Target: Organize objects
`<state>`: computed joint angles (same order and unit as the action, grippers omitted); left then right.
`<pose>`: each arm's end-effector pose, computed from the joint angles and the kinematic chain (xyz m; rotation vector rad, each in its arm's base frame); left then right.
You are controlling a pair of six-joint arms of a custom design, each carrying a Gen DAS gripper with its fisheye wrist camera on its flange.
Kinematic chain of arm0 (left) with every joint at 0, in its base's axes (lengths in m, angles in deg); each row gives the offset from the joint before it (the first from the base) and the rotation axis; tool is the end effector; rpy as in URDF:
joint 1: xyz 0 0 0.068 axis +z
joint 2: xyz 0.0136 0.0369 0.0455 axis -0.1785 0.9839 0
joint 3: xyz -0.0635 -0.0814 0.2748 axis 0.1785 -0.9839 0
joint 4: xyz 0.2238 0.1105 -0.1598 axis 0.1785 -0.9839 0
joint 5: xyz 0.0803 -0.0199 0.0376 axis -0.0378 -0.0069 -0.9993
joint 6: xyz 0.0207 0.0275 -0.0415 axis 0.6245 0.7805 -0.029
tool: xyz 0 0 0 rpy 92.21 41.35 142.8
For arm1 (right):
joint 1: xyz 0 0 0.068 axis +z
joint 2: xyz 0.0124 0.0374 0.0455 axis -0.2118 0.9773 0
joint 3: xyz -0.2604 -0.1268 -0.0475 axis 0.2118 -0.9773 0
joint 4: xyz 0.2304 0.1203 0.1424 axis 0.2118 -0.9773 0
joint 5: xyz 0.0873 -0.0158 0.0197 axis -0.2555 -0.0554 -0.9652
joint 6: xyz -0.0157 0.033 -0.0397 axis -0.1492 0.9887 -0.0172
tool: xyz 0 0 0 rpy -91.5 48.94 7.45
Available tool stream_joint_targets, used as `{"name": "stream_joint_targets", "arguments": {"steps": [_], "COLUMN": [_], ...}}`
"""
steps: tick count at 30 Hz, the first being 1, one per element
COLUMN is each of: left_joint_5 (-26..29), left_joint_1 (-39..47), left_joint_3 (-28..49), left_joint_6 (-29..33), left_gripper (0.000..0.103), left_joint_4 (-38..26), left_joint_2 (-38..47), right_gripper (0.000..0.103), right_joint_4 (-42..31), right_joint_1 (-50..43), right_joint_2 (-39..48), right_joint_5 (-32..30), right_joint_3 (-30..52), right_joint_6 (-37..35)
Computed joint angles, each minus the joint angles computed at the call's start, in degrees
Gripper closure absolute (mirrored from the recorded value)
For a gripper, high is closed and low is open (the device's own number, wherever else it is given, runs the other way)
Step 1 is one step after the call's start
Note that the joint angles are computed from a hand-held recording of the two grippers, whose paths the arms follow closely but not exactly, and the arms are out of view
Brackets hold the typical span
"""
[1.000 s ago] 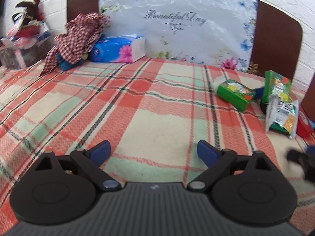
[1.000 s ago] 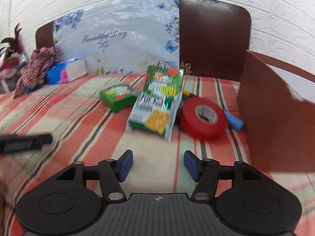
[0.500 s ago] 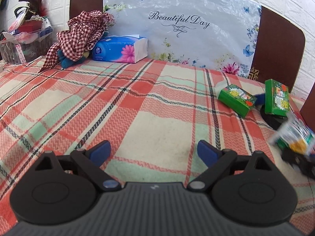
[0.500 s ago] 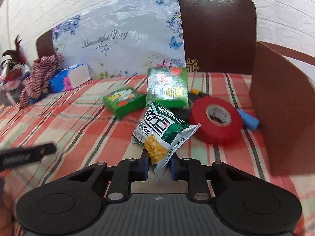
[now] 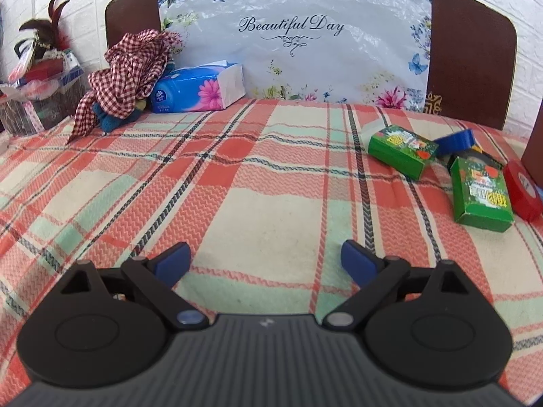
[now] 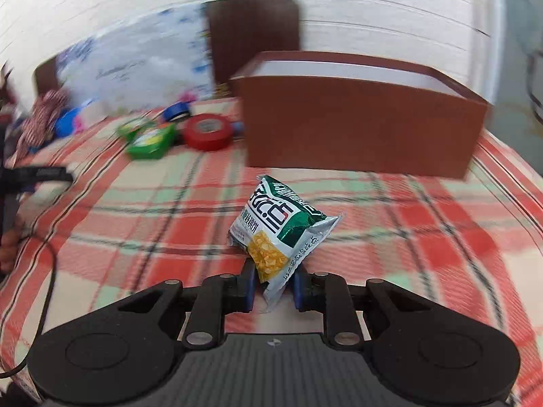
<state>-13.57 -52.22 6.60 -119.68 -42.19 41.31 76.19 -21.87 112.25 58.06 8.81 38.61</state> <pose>0.2185 -0.1573 0.0099 -0.6867 2.1009 0.4400 0.2401 -0.0237 0.0439 -0.3968 2.1893 0.3098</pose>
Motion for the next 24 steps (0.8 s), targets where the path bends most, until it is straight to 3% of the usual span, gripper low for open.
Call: {"name": "stream_joint_targets", "arguments": {"steps": [1,2,3,4,7,10,13,16,19,22,24], "left_joint_5": [-0.3,0.4,2.3,4.7,10.4,21.0,30.7,39.1,44.7,42.3,40.2], "left_joint_1": [-0.8,-1.8,-2.9,-4.2,-8.7,-10.6,-11.5,-10.9,-10.0,-10.8,-11.8], "left_joint_3": [1.2,1.6,0.8,-0.1,2.7,9.3,18.6,25.8,31.0,36.4,39.6], "left_joint_6": [-0.3,0.3,2.0,4.1,13.8,25.2,31.2,29.5,26.7,27.6,30.2], "left_gripper": [0.006,0.007,0.007,0.007,0.008,0.007,0.006,0.006,0.006,0.011,0.034], "left_joint_4": [-2.6,-3.3,-0.3,3.9,13.4,20.7,19.4,16.2,12.9,7.7,4.3], "left_joint_2": [-0.1,-0.9,-2.6,-4.4,-6.0,-3.3,2.1,6.6,10.2,13.9,15.1], "right_gripper": [0.07,0.052,0.034,0.031,0.032,0.032,0.032,0.031,0.026,0.029,0.048], "right_joint_4": [-1.3,-1.9,0.2,4.4,13.9,19.3,22.7,23.8,19.8,10.3,2.1], "right_joint_1": [-2.6,-4.6,-5.7,-6.3,-6.4,-7.6,-9.3,-9.9,-9.4,-6.7,-6.1], "right_joint_2": [0.0,-0.2,-0.1,0.7,4.8,9.0,11.7,12.3,10.9,9.4,8.0], "right_joint_5": [-2.4,-4.3,-4.5,-3.8,-1.0,-2.5,-5.1,-5.7,-6.3,-5.0,-7.1], "right_joint_3": [0.3,0.2,-0.9,-2.5,-4.9,-5.0,-4.8,-4.4,-1.9,2.7,6.0], "right_joint_6": [-0.6,-1.5,-2.2,-3.0,-6.6,-8.2,-11.3,-13.9,-15.0,-15.9,-15.4]}}
